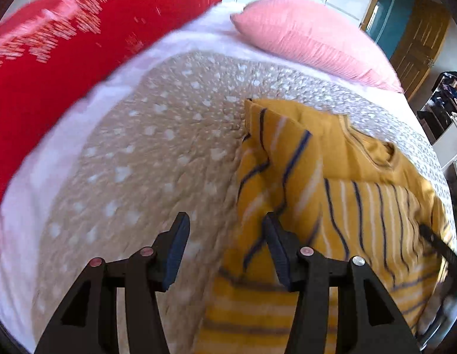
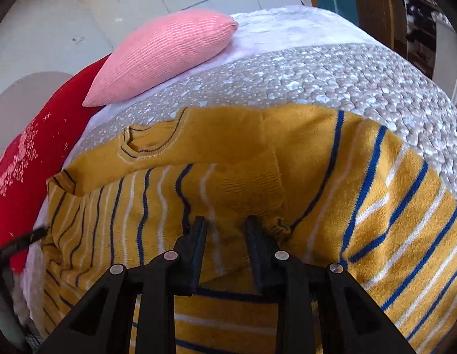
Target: Fold small clothes
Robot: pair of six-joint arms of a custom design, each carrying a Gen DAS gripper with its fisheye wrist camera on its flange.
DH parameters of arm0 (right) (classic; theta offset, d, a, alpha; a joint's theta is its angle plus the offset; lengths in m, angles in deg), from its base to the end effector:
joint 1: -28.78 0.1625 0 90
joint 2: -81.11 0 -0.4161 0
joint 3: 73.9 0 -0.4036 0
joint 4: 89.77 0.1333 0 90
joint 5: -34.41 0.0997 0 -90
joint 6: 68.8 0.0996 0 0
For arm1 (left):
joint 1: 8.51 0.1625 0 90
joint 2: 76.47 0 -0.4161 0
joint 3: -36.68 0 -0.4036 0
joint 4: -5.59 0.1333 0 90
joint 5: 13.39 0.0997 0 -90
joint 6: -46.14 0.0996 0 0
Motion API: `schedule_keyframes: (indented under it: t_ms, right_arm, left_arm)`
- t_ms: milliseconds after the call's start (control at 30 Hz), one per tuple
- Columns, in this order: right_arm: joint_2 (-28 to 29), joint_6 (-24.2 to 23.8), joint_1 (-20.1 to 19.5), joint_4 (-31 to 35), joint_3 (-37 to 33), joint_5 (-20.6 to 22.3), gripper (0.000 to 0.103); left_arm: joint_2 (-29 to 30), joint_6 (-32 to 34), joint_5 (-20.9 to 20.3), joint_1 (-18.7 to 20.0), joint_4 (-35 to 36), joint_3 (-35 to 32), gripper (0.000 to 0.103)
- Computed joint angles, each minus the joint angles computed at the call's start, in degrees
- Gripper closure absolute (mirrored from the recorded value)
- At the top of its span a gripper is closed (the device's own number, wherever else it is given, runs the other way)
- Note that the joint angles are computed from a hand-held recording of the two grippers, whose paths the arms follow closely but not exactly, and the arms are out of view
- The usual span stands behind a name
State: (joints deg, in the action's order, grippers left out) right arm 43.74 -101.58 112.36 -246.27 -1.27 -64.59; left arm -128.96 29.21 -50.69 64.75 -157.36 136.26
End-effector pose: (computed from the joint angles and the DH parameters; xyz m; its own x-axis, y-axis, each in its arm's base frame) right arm 0.0279 -0.8047 0.1497 -0.8693 -0.2994 0.3932 -0.4461 0.8178 -0.3636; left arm 0.0180 -0.6781 0.1861 -0.7262 -0.4018 -0.5578 0.0499 0.7785 -0.6257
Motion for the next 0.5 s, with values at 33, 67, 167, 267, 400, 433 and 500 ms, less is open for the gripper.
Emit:
schedule_keyframes:
  t_ms: [33,67,167,267,400,433,500]
  right_arm:
    - [0.36,-0.04,-0.12,0.05,-0.41,0.32,0.074]
    - [0.54,0.22,-0.30,0.37,-0.73,1.02,0.074]
    - [0.28,0.42,-0.85,0.19,-0.53,2.85,0.074]
    - [-0.13,-0.58,-0.96,-1.56,0.70,3.16,0.074]
    - [0.04,-2.08,-0.56,-2.98,1.22,2.06,0.071]
    - [0.03,-2.24,-0.39,-2.86,1.13,1.66,0.071]
    - [-0.47,-2.60,0.73,-3.82,1.76,-1.85,0.072]
  left_arm:
    - [1.03,-0.55,-0.20,0.76,2.59,-2.22,0.052]
    - [2.00,-1.16,0.53,1.22,5.83,-4.24,0.052]
    - [3.26,-1.62,3.96,0.97,9.15,-6.01,0.072]
    - [2.08,-2.44,6.01,0.17,7.07,-3.31,0.084]
    - [1.00,-5.50,8.80,0.41,9.04,-0.95,0.094]
    - [0.40,-4.49,6.85,0.99,6.68,0.14,0.094]
    - [-0.30,-1.33,5.23,1.13,1.01,2.21,0.094]
